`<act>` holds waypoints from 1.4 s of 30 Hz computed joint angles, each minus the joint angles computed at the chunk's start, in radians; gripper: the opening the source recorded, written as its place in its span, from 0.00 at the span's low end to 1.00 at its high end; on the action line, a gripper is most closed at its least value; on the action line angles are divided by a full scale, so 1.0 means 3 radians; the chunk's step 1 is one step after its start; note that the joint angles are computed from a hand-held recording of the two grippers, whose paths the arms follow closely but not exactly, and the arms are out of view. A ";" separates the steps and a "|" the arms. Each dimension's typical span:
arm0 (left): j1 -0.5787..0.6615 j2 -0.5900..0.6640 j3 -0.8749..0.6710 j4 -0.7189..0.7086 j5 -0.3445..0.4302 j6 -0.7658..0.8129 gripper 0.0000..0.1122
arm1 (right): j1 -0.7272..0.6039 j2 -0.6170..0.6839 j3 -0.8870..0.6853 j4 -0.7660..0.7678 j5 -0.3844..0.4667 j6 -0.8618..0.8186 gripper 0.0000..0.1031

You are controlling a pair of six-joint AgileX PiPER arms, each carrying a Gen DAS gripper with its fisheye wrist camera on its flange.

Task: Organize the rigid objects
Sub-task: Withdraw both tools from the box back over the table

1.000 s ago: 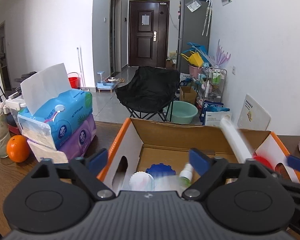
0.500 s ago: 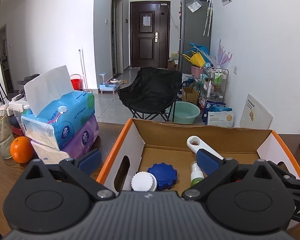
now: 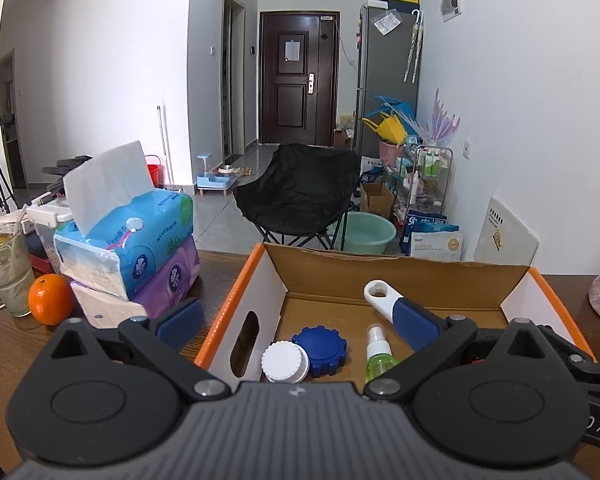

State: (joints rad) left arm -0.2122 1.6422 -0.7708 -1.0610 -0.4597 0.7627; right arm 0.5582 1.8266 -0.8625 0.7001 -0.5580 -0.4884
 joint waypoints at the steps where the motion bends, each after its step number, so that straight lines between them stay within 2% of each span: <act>1: -0.0013 -0.0037 0.0026 -0.0026 -0.0006 0.0015 0.92 | 0.0002 -0.0031 0.0033 -0.0025 -0.0005 0.0025 1.00; 7: -0.0121 -0.0262 0.0231 -0.0102 -0.0069 0.0068 0.92 | 0.0006 -0.0237 0.0274 -0.0142 -0.0070 0.0143 1.00; 19: -0.0371 -0.0723 0.0704 -0.0302 -0.0188 0.0134 0.92 | 0.0184 -0.0695 0.0844 -0.0058 -0.0291 0.0170 1.00; 31: -0.0740 -0.1283 0.1128 -0.0956 -0.0335 0.0545 0.92 | 0.0504 -0.1178 0.1392 0.0386 -0.0442 -0.0007 1.00; 42: -0.1428 -0.1721 0.1377 -0.1896 -0.0767 0.1081 0.92 | 0.0905 -0.1707 0.1861 0.1014 -0.0571 -0.0295 1.00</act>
State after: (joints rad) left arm -0.6406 1.1258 -0.3576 -1.6297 -0.6898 1.0871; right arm 0.8297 1.3145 -0.3041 1.0043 -0.7292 -0.5769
